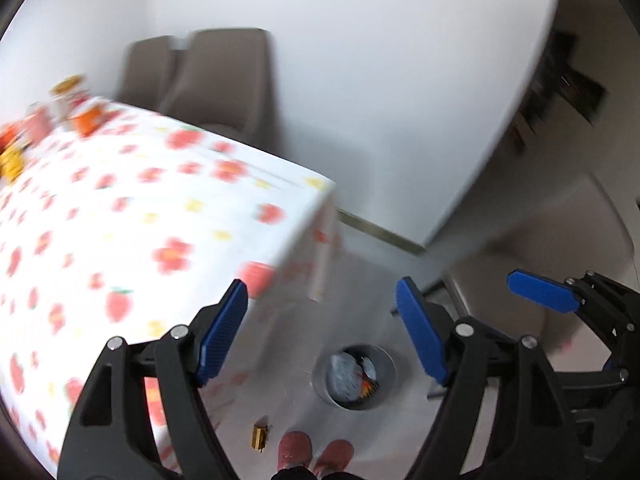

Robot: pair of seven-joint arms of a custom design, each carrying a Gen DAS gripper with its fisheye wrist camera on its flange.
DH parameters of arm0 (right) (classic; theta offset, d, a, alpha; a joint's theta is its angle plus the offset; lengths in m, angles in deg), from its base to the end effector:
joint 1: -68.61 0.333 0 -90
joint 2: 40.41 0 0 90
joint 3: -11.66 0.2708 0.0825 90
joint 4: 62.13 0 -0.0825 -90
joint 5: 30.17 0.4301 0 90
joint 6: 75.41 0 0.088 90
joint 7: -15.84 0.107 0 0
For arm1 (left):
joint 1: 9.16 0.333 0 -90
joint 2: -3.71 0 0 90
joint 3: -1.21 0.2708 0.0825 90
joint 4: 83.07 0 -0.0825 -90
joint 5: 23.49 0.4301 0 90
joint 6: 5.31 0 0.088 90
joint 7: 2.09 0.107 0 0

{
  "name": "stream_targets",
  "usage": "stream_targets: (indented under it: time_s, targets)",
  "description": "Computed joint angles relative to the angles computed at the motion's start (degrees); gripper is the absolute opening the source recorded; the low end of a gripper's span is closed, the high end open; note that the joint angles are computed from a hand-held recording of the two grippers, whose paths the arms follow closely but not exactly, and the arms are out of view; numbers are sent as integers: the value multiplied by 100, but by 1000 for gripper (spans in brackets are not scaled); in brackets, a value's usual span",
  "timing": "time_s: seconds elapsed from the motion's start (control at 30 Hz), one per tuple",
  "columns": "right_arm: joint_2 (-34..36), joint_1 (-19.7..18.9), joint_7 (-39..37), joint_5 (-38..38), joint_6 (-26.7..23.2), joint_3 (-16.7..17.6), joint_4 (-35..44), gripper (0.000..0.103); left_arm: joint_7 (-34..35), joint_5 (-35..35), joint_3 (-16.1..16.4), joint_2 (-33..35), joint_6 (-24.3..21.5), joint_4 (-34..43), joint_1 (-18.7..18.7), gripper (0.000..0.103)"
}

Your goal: Collect trash

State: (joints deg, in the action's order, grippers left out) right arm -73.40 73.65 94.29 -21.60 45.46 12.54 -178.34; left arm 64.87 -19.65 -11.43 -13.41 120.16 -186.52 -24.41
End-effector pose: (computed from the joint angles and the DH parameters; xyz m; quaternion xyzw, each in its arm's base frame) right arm 0.4707 0.0578 0.7072 -0.7521 0.5709 -0.1924 0.2671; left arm 0.4890 -0.2764 0.6942 -0.6255 0.7037 -0.2903 0.1710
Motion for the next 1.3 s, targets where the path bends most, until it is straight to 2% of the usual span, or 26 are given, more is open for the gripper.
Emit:
stream_targets:
  time_s: [0.3,0.4,0.63,0.7,0.9,1.07,1.3]
  targets:
    - [1390,828,-734,674,-272,223,1881,62,-1003,695,280,-1089,-609,-332,761,79]
    - [1794,1040,-721,658,-347,431,2440,63,-1162,868,411,-1380,-924,-401,1015,80]
    - [2592,1503,-741,804,-738,643,3492,65,-1351,1139,657,-2074,-1519,-660,1488,81]
    - [2764,1602,-777,776,-869,687,3753,69,-1426,1213,671,-2222,-1688,-683,1607,81]
    - [3298,1799,-900,855,-1501,726,4630,73,-1755,1331,661,-2449,-2136,-629,1829,83]
    - [3723,1858,-1117,894,-2013,719,5367,79,-2020,1519,532,-2396,-2531,-363,1935,83]
    - [4362,1858,-1253,954,-2666,690,6510,84,-2316,1709,418,-2250,-3001,21,1926,84]
